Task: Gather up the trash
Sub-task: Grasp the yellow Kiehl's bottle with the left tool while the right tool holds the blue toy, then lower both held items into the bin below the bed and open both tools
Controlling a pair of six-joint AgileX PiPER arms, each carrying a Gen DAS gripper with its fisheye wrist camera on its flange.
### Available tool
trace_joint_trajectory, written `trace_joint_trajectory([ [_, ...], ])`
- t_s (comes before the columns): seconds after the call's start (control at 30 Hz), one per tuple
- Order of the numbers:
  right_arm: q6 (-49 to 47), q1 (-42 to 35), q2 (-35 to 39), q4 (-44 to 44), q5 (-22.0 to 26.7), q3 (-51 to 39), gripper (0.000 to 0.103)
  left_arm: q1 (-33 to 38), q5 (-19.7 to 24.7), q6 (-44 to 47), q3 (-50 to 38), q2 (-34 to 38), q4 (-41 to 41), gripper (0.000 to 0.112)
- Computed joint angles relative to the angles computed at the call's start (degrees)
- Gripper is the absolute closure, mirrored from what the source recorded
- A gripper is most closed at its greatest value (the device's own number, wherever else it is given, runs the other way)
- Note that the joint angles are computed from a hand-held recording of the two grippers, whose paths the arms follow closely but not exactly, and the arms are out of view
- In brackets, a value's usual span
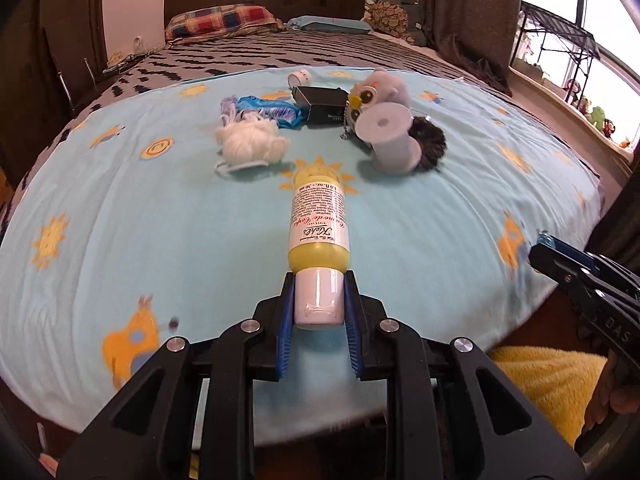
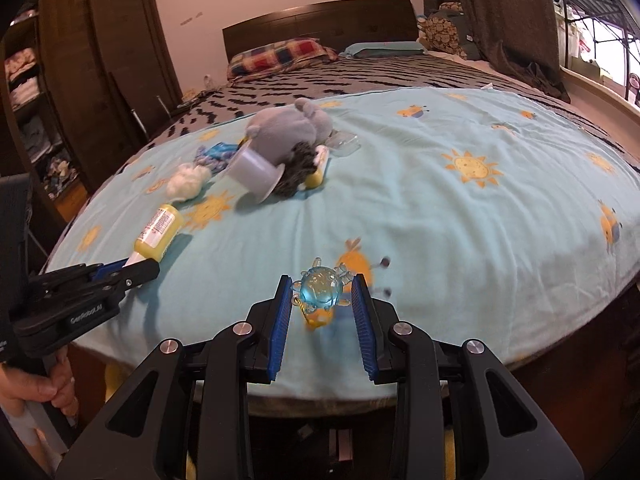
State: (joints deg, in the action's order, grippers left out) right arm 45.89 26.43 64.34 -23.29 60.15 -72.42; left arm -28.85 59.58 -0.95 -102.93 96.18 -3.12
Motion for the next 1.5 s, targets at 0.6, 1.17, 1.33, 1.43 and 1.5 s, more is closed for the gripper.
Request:
trace_joint_trajectory([
  [0.6, 22.85, 21.59, -5.17, -5.0, 6.02, 14.48, 0.072, -3.34, -6.13, 5.0, 35.29, -21.53, -4.33, 0.091],
  [1.17, 19.22, 14.2, -0.12, 5.73, -7.6, 26.65, 0.072, -3.35, -11.95, 8.51, 44.66, -9.62, -9.4, 0.091],
  [1.33, 15.04, 9.78, 2.05, 10.39, -11.57, 29.63, 0.072, -3.14, -12.21, 10.42, 44.67, -5.93, -11.92, 0.091],
  [1.43, 12.39, 7.73, 2.92, 12.56, -12.92, 29.8, 0.07, -3.27, -12.14, 11.08, 43.87, -4.48, -12.42, 0.091],
  [1.5, 10.36, 5.87, 3.34, 13.88, -14.07, 29.93, 0.07, -3.36, -11.71, 11.23, 42.92, -3.61, -12.67, 0.091],
])
